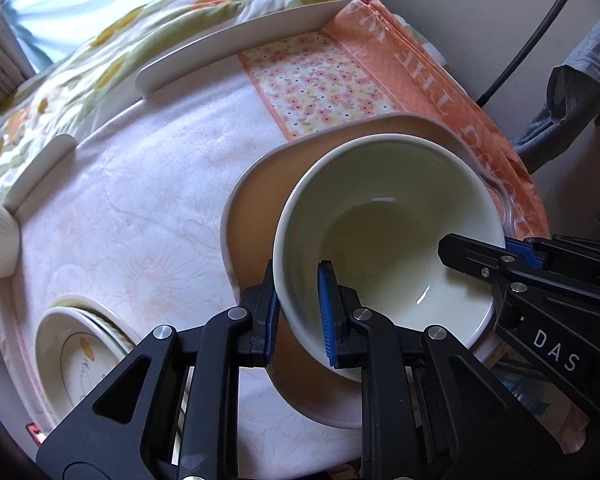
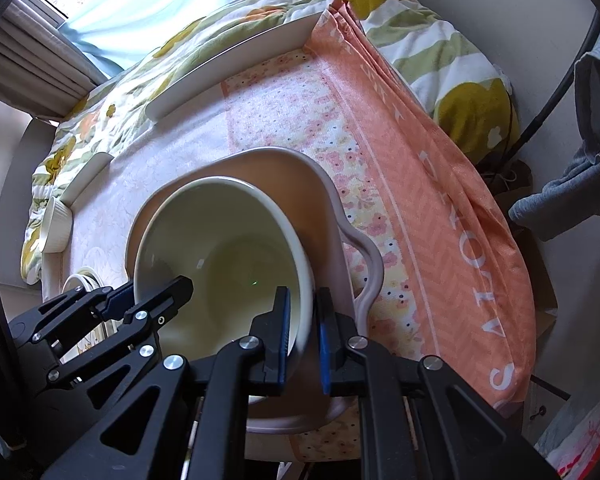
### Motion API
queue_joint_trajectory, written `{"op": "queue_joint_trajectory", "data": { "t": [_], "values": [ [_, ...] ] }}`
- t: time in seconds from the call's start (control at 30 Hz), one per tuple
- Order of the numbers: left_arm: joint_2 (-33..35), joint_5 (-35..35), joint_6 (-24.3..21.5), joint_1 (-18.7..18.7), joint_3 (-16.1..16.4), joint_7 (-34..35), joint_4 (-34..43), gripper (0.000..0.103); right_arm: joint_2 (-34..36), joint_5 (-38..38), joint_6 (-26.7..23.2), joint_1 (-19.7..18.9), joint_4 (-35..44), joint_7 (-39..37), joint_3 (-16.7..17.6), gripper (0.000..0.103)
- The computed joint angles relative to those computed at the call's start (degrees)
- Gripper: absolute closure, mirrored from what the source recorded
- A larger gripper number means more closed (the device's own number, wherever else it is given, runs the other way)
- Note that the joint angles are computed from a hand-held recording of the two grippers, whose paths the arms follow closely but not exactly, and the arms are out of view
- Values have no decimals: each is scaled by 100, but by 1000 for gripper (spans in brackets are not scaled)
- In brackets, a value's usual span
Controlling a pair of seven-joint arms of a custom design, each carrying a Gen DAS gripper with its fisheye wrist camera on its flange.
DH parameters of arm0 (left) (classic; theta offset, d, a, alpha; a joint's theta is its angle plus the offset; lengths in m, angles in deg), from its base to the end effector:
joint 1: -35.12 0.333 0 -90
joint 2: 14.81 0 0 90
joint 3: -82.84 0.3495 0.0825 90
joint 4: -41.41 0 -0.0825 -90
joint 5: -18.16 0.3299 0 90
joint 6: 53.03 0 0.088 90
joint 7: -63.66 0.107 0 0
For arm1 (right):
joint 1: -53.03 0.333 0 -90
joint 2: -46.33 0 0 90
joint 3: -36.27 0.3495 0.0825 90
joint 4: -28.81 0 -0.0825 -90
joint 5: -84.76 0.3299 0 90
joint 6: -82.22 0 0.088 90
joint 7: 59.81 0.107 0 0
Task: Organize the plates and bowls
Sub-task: 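Carry the cream bowl and lower it into the pink dish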
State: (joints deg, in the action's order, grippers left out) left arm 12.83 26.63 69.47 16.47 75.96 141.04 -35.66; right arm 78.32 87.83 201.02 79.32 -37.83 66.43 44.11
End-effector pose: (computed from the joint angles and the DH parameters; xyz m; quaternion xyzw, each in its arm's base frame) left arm 0.6350 -0.2739 0.5272 -0.6004 0.7832 -0.1223 0.1055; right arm 0.6048 0.3765 0.5504 -0.6635 0.7245 0.0280 0.1848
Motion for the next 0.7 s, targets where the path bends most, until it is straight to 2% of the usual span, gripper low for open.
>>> {"op": "queue_joint_trajectory", "data": {
  "t": [0.5,0.6,0.7],
  "values": [
    [-35,1174,101,-432,192,-224,-138,87,-159,79,186,-55,-303,118,25,92],
    [7,1100,3,-397,150,-212,-62,87,-148,82,131,-54,-263,126,29,92],
    [69,701,-128,-237,44,-122,82,86,-80,31,18,-36,-103,72,20,91]
  ]
}}
